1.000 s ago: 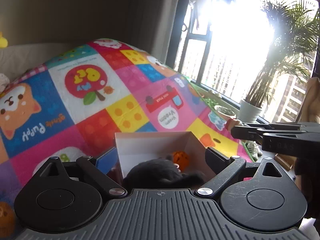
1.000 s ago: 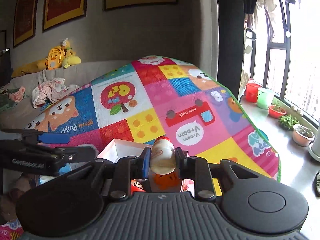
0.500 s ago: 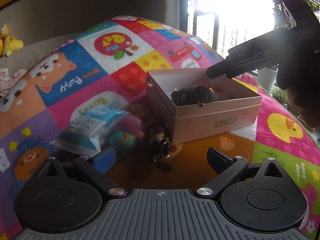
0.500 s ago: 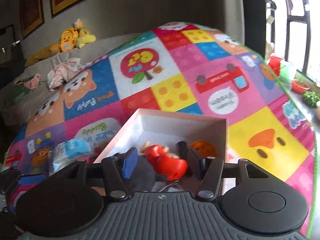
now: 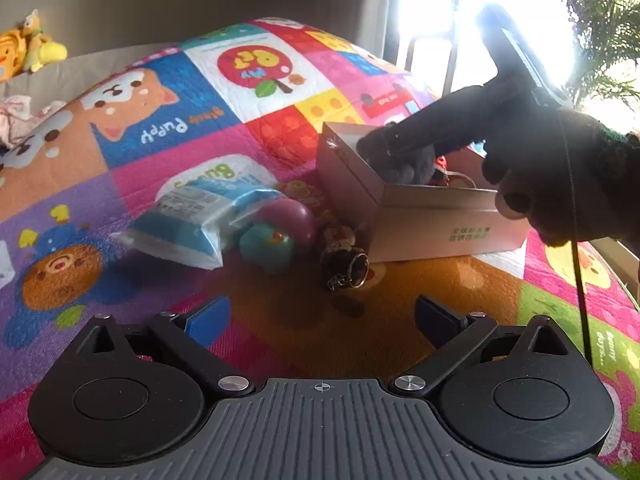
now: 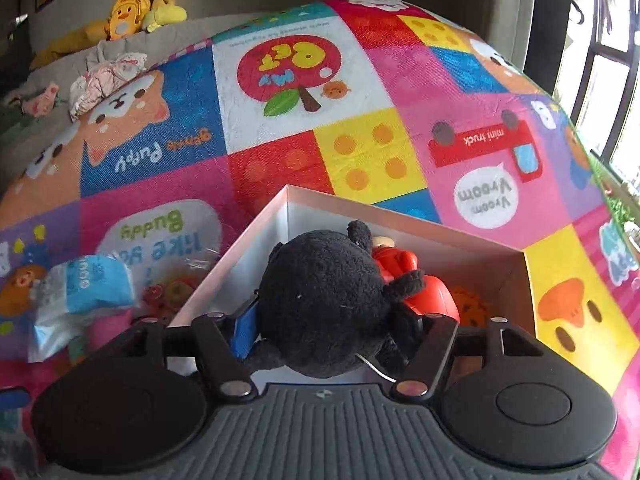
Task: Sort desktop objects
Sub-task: 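Lower the white bottle into the box and open the right tool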
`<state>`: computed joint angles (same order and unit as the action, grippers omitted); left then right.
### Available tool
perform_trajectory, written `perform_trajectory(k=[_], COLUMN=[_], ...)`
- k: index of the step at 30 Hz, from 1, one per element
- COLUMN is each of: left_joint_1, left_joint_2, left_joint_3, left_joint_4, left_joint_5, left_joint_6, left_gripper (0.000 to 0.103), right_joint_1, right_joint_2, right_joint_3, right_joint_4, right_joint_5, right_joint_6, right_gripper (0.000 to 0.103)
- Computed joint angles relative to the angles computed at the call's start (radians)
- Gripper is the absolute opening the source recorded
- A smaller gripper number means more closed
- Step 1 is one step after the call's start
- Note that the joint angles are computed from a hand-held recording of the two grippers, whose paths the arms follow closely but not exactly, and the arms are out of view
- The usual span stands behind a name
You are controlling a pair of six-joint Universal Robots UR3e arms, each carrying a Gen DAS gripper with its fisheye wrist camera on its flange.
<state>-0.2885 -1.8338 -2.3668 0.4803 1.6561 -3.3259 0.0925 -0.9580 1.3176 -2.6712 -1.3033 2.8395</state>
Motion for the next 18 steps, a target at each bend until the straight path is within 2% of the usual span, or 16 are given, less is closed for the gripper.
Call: perform_trajectory(k=[1, 3, 8, 13, 14, 18], left_joint_1=[0.001, 0.013, 0.022, 0.011, -0.002, -0.078], left_joint_2=[-0.002, 0.002, 0.005, 0.011, 0.011, -0.011], left_joint_3=[-0.002, -0.010, -0.009, -0.013, -0.011, 0.031], left_joint_4=[0.005, 0.007, -0.013, -0.011, -0.011, -0.051], left_joint_5=[0.004, -0.008, -0.005, 0.042, 0.080, 0.366], left_joint_6=[-0.004, -0.018, -0.049, -0.080, -0.086, -0.124], left_gripper=[0.102, 0.102, 0.102, 0.102, 0.102, 0.102], right_joint_1=[-0.015, -0.036, -0.105, -0.157, -0.158, -0.127], right_joint_2=[-0.014, -0.068, -0.264, -0.434, -0.460, -0.514], right_joint_3=[-0.013, 0.058, 0.375, 0.679, 0.737, 0.889], right_joint_4=[0.067, 0.039, -0.272, -0.498, -0.542, -0.614], right_joint_5=[0.033, 0.053, 0.094, 0.172, 0.188, 0.236], right_joint_6=[0.000, 0.011, 0.036, -0.020, -0.045, -0.099], right_gripper=[0.077, 0.081, 0.098, 0.100, 0.101, 0.100])
